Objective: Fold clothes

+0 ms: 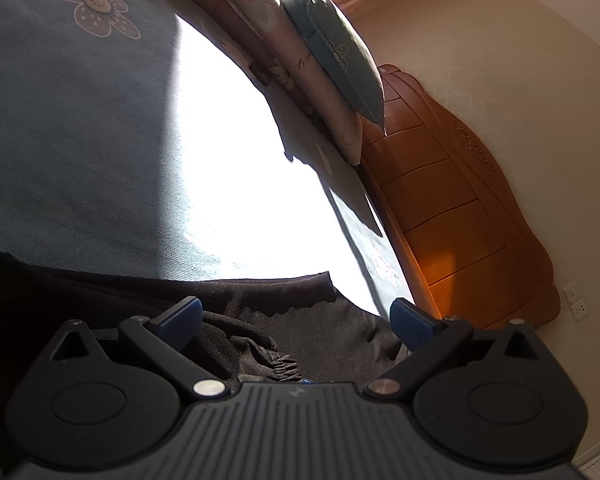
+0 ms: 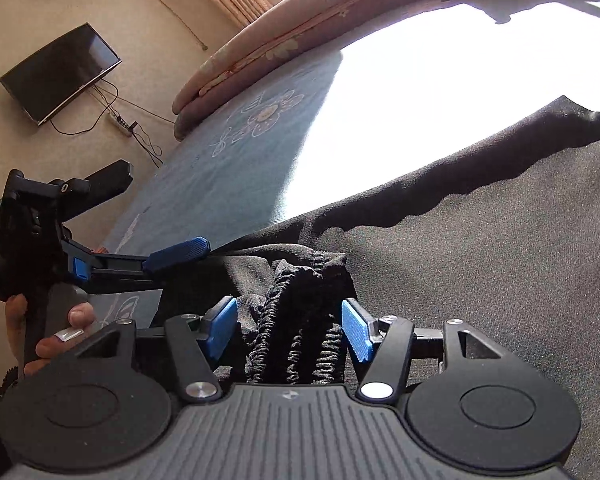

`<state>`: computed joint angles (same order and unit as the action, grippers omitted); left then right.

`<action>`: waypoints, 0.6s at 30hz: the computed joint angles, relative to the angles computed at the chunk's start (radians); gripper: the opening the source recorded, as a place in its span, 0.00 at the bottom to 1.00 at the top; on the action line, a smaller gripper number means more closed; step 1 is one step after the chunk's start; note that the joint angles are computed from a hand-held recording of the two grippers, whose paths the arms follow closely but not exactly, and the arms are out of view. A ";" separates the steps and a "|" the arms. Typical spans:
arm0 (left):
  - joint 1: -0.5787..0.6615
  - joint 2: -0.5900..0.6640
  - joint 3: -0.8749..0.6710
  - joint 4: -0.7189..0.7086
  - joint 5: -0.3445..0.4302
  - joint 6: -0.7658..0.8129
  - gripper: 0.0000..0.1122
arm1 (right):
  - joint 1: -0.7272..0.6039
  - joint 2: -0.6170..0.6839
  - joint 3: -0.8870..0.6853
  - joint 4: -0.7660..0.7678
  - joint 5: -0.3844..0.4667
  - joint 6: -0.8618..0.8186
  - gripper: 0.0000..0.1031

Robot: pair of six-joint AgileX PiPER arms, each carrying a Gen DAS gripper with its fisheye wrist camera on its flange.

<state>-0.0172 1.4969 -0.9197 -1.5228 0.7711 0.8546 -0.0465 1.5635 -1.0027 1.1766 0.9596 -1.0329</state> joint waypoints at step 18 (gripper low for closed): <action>-0.003 -0.003 0.002 0.006 -0.006 -0.011 0.89 | 0.038 -0.007 -0.001 0.016 0.006 0.054 0.59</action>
